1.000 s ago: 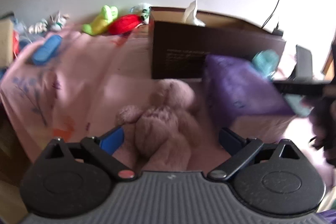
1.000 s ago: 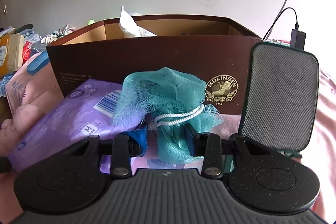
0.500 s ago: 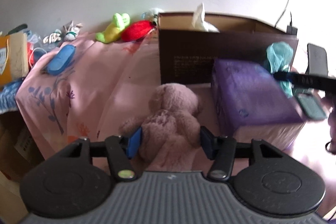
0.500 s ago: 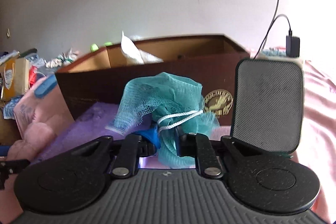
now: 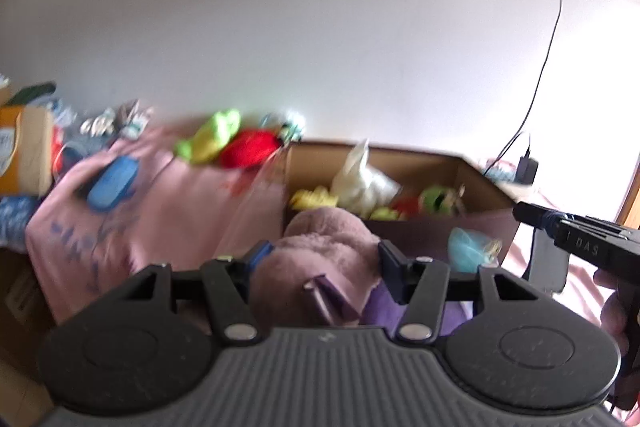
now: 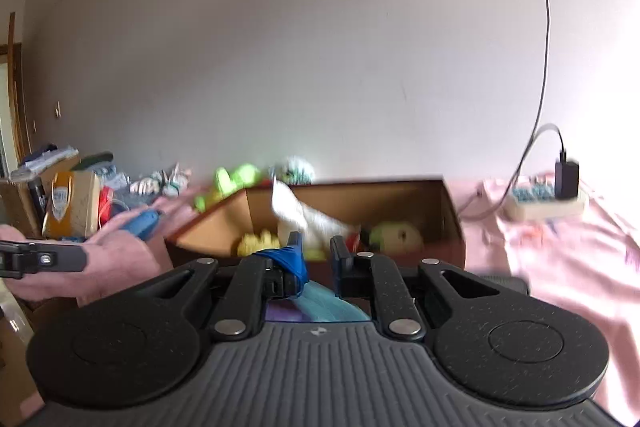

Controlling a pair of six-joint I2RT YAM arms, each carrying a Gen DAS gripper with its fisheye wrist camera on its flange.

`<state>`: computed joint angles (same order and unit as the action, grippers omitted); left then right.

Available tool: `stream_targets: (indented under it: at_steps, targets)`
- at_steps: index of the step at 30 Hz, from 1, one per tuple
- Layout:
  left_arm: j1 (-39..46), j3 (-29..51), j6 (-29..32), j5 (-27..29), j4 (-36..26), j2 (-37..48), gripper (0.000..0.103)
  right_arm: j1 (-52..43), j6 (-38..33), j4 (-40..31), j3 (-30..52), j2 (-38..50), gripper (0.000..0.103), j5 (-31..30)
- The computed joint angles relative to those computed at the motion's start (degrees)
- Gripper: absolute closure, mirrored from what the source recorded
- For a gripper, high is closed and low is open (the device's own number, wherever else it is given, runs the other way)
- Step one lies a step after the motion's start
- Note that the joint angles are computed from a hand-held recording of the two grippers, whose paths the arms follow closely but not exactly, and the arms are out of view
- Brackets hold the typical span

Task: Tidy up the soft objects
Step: 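Drop the teddy bear into the box with the left gripper while the right carries the pouf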

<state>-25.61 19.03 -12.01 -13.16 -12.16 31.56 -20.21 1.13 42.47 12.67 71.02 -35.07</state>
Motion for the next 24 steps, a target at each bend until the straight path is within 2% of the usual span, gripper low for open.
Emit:
stream_targets:
  at_steps: [2,7,9,11,13,16,19,21,24]
  targets:
    - [0.18,2.51,-0.12,1.53,4.23,5.86,0.045,-0.8,0.49,-1.02,2.04,0.39,0.103,-1.1]
    - [-2.12,6.67,-0.16,1.61,12.05,15.77,0.045,-5.34,-3.29,-18.64,9.04,0.39,0.102,-9.96]
    - [-2.67,7.81,-0.37,1.44,14.57,19.13,0.045,-7.25,-6.84,-24.79,9.3,0.41,0.1,-11.93]
    - [-2.64,9.14,-0.51,2.01,16.72,22.78,0.045,-8.0,-9.98,-25.96,6.63,-0.29,0.099,-11.91]
    - [-2.26,10.48,-0.08,2.28,18.35,26.36,0.045,-6.32,-13.97,-22.48,2.49,-0.84,0.097,-7.94]
    - [-0.48,12.11,0.35,4.32,19.74,30.17,0.045,-2.36,-20.01,-12.77,-3.38,0.57,0.096,-0.81]
    - [0.73,15.03,1.51,4.56,21.03,34.22,0.045,3.8,-23.4,0.52,-7.21,6.2,0.094,7.0]
    - [1.62,17.35,2.22,5.14,21.81,36.84,0.045,6.44,-23.9,6.29,-7.42,11.08,0.093,10.3]
    - [2.31,21.34,3.54,4.99,22.45,41.82,0.045,9.79,-24.9,7.26,-5.14,15.42,0.091,14.78]
